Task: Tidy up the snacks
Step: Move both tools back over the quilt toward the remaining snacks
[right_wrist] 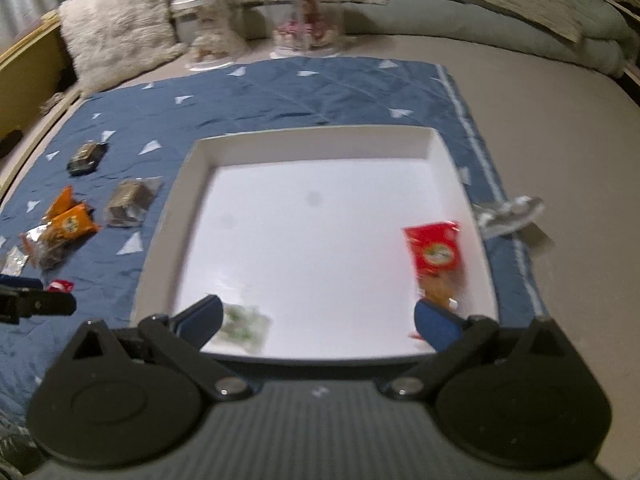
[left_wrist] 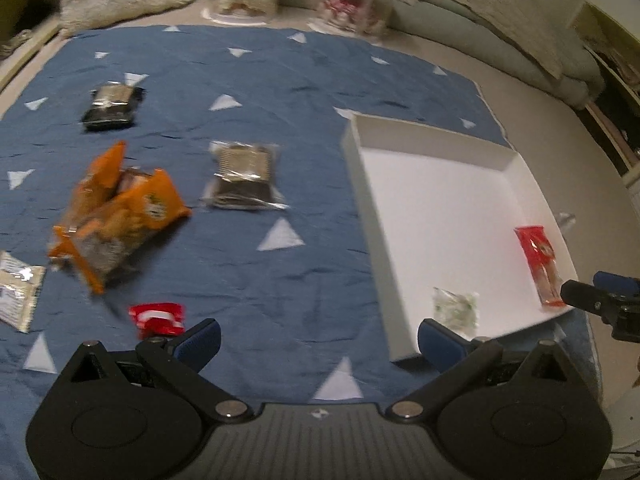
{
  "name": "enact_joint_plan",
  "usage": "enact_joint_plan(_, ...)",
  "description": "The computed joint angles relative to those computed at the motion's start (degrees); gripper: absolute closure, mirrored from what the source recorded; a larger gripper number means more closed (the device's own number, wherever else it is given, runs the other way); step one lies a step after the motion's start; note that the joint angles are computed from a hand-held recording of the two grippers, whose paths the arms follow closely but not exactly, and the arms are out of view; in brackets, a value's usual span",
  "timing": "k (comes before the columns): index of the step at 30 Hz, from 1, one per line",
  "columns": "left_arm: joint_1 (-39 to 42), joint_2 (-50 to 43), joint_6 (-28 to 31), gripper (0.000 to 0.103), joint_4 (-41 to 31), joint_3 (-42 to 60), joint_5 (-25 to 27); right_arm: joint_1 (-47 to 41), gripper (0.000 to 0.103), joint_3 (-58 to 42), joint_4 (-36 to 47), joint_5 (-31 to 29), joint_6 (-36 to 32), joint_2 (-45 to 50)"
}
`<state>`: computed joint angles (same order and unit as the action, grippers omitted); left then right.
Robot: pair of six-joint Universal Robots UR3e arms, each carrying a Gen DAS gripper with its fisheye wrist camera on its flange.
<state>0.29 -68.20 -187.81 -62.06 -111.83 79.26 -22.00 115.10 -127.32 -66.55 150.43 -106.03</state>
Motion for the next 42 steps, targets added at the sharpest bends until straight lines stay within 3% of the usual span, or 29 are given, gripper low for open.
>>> enact_joint_plan(14,21.72,11.83,15.25,0.0,-13.8,0.86,-5.13,20.92,0.001,-10.4,-6.3,-4.83,12.38,11.68)
enact_joint_plan(29,47.11,19.46,35.61,0.0,-24.55,-0.15,-10.57,35.86,0.0,-24.03,-7.49,-7.42,20.88,28.23)
enact_joint_plan(42,56.24,15.14,49.66,0.0,-17.42,-6.12,-7.61,42.77,0.002,-33.88,-6.94,-2.64,33.23,40.82)
